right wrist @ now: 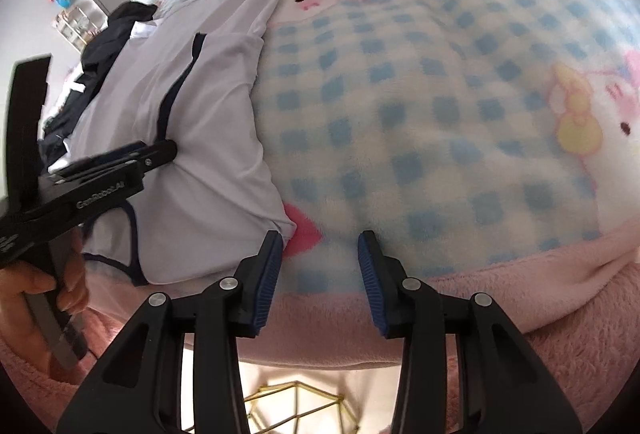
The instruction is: Fold clothes
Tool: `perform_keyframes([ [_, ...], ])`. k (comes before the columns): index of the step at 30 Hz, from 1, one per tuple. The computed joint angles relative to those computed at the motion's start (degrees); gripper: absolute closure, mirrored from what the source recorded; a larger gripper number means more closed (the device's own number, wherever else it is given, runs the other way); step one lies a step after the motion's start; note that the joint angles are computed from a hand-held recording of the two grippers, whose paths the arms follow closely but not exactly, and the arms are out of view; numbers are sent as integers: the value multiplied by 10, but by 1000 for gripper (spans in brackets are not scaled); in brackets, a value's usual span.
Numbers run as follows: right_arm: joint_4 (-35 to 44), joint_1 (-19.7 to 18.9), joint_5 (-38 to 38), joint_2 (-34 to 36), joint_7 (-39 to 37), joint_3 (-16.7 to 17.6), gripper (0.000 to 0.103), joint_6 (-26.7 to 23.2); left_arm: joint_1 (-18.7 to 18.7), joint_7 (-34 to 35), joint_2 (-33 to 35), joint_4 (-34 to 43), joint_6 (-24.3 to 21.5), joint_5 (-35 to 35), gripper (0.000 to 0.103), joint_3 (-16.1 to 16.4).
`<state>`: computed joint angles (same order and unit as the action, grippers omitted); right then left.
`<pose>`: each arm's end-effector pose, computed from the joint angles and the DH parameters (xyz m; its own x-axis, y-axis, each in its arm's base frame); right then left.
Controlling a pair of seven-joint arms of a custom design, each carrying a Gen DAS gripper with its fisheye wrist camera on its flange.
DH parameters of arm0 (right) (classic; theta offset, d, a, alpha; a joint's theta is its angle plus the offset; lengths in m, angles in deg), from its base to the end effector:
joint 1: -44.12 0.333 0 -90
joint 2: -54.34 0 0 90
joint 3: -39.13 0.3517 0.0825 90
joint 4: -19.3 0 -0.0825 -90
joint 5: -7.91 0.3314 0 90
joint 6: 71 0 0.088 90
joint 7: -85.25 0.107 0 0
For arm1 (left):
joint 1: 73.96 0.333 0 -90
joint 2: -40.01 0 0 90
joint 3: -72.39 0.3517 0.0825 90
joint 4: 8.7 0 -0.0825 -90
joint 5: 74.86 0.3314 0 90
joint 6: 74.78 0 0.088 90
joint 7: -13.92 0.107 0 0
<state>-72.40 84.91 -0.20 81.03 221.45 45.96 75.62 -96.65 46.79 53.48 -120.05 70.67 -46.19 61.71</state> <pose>0.4756 0.5001 0.4743 0.1514 -0.9442 -0.2927 -0.9247 -0.0307 -0.3793 0.5028 -0.3274 0.4665 0.0531 -0.9974 0.0497 -0.8868 -0.0700 -0.4568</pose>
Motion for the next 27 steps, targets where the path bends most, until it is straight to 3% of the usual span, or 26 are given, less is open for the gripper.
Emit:
perform_keyframes([
  [4, -78, -34, 51, -33, -24, 25, 62, 140, 0, -32, -23, -24, 51, 23, 51, 6],
  [6, -73, -31, 50, -28, -30, 20, 62, 170, 2, -35, -25, -26, 75, 34, 51, 5],
  [9, 30, 16, -10, 23, -17, -28, 62, 68, 3, -29, -12, -6, 59, 29, 51, 3],
  [12, 44, 17, -33, 21, -32, -29, 62, 1, 0, -18, -4, 11, 8, 17, 51, 3],
  [14, 6, 5, -26, -1, -36, -18, 62, 13, 4, -25, -11, 4, 2, 9, 51, 5],
  [17, -61, -14, -7, -39, -27, -5, 62, 86, 11, -56, -31, -15, 16, 16, 51, 10],
  [20, -61, -47, 41, -40, -55, 20, 62, 112, 23, -59, -36, -22, 60, 22, 53, 8],
  [23, 43, -35, 14, 4, -84, 2, 62, 40, 26, -41, -20, 0, 70, 16, 53, 4],
  [25, 109, -29, 6, 42, -98, -4, 62, 28, 17, -29, 1, 36, 53, 30, 53, 8],
  [27, 173, -43, 42, 87, -126, 16, 62, 23, 11, -16, 19, 64, 45, 33, 53, 12],
])
